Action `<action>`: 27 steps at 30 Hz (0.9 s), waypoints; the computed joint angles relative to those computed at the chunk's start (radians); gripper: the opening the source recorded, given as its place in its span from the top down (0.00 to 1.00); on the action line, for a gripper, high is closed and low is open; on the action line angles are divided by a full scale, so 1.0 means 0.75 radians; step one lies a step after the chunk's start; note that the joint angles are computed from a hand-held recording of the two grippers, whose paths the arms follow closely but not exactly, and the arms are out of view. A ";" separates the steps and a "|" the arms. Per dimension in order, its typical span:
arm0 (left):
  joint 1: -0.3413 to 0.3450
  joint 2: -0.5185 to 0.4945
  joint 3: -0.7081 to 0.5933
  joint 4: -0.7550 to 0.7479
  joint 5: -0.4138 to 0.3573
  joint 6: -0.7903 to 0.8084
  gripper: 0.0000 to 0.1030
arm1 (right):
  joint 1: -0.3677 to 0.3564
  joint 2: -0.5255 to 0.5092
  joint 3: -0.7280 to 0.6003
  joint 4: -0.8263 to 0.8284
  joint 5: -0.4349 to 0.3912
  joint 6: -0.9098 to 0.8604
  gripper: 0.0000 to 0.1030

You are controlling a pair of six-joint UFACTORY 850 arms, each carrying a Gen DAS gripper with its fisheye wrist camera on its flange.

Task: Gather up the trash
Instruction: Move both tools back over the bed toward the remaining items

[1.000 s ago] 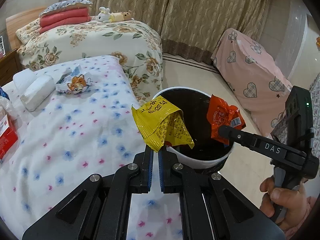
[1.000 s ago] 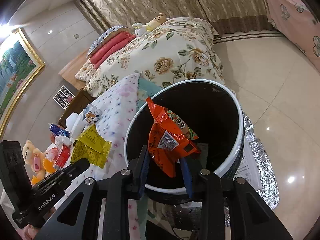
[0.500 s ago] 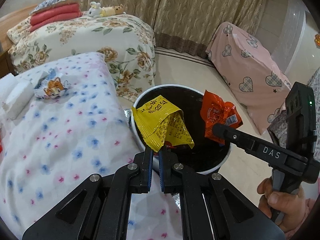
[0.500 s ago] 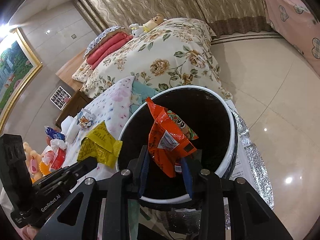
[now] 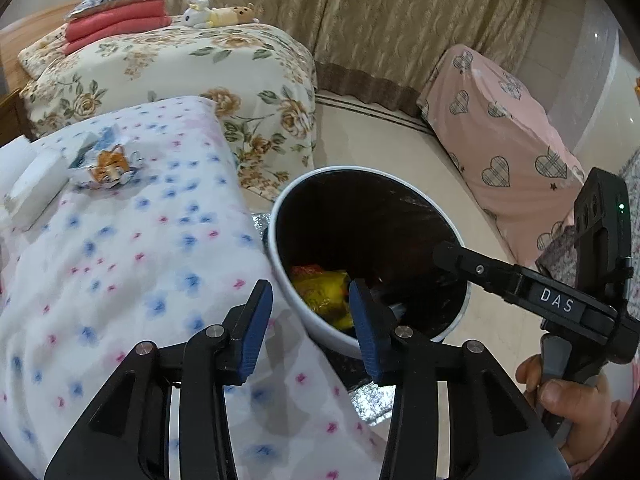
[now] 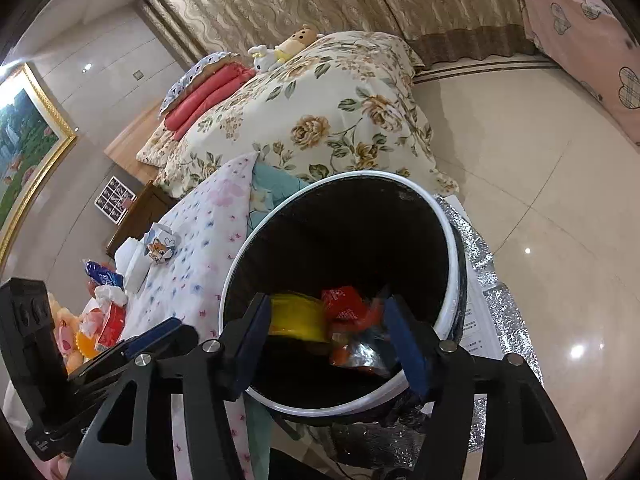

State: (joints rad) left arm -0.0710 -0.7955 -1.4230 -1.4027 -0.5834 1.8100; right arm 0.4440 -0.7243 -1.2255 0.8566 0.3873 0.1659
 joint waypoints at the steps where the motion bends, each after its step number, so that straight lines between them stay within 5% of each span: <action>1: 0.006 0.003 0.005 -0.005 -0.001 0.005 0.61 | 0.003 0.002 0.003 -0.002 0.006 0.008 0.39; 9: 0.091 0.026 0.053 -0.062 -0.008 0.033 0.52 | 0.035 -0.006 -0.016 -0.057 0.025 0.065 0.24; 27: 0.297 0.020 0.080 -0.168 0.018 0.048 0.45 | 0.122 -0.157 -0.297 -0.134 -0.103 0.000 0.21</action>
